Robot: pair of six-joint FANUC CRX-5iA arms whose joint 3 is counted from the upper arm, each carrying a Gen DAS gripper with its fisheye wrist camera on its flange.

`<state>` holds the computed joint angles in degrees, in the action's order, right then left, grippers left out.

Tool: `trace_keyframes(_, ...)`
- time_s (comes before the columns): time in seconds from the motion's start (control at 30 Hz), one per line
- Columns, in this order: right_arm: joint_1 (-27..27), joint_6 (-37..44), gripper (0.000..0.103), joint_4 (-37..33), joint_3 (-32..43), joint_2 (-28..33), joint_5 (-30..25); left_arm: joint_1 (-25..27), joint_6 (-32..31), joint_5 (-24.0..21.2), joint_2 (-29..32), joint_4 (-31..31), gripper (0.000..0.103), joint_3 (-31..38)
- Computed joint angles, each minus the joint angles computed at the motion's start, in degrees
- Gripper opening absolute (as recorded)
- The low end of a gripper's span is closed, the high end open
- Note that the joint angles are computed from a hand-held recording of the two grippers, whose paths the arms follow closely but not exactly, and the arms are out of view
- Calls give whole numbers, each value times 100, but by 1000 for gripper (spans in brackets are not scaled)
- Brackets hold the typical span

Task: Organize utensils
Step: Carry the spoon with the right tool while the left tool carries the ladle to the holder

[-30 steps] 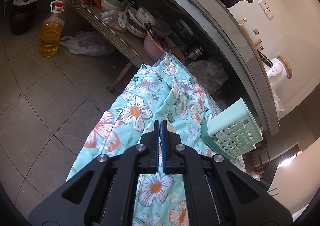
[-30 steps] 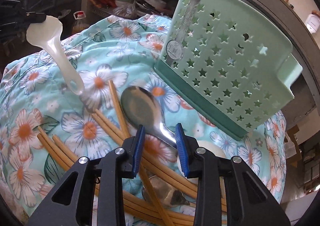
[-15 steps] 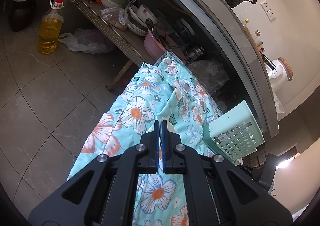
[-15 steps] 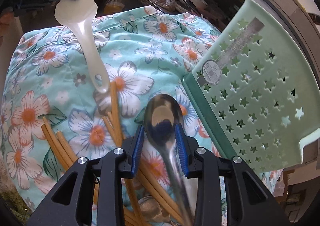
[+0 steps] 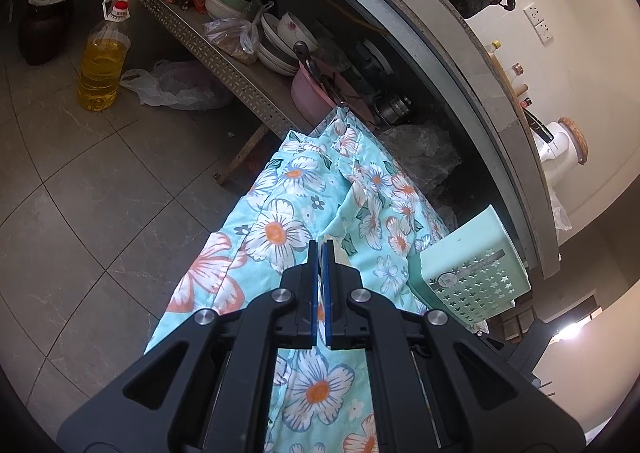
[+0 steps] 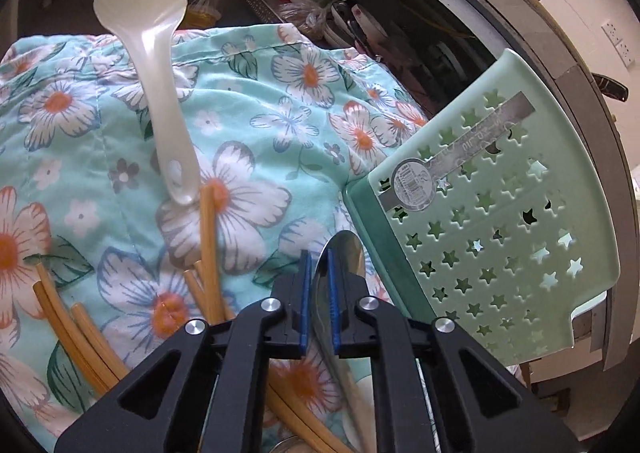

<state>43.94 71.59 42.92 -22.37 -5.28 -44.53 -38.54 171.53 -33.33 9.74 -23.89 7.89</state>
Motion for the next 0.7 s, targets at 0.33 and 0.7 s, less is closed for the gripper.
trace_keyframes(0.33,-315,-929,2,-99,-41,-655,609,-271,340,-401,-116,-757,1,398)
trace_keyframes(0.7,-535,-2380,2,329,-318,-1573,1075,-534,-13,-393,21,-1554,1,1397)
